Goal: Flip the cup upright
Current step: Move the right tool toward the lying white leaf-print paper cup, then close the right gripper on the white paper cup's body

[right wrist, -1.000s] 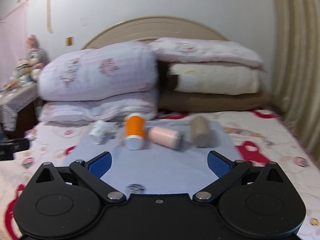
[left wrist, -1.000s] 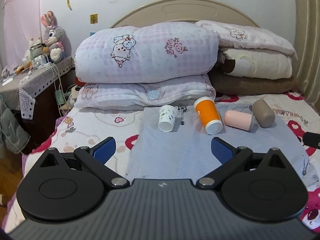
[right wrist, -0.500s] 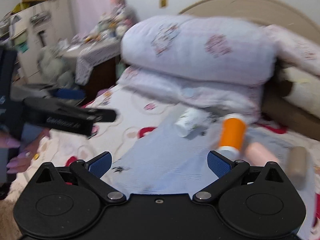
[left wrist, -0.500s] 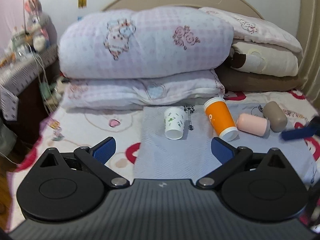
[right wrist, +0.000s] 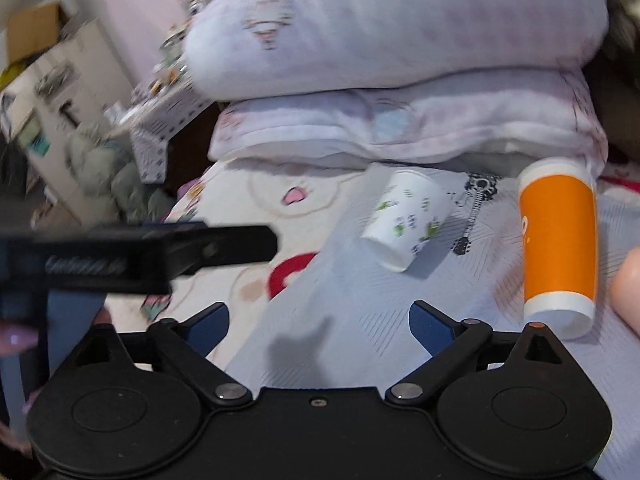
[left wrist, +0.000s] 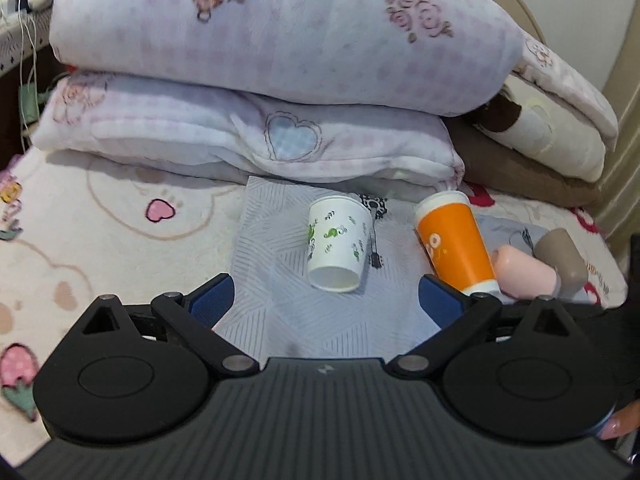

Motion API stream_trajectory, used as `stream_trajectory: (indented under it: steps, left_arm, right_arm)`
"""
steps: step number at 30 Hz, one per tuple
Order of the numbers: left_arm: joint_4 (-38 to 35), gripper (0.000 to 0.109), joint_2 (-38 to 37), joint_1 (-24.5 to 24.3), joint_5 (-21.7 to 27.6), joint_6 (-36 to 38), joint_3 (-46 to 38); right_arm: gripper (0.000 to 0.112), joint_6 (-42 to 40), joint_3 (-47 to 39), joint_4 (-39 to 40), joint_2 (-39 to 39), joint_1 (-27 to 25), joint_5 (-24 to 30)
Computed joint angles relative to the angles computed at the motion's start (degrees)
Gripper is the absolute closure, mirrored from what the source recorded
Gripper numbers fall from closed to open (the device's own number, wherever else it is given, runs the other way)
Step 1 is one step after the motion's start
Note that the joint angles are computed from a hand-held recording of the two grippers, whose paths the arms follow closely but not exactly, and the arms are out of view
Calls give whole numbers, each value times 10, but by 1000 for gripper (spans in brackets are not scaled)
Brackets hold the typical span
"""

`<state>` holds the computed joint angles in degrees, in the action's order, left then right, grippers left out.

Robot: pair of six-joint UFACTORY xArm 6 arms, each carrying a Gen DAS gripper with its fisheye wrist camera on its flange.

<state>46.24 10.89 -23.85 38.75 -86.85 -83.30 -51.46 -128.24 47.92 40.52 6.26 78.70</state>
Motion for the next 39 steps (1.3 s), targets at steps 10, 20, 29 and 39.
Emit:
stream_trajectory:
  steps: [10,20,29,39]
  left_arm:
    - [85,15,40,45,-123,-96,10]
    - [101,18,57,85,-186,-143,11]
    - [102,18,64,96,-223,-150,18]
    - [169,18,45,89,-231,-243,40]
  right_arm:
    - [23,-35,19,5,28,42,-107]
    - [23,87,-69,-28,105,74,-175]
    - [47,150,-199,-61,192,88,-153]
    - [51,91,-84,-36,119,77,-167]
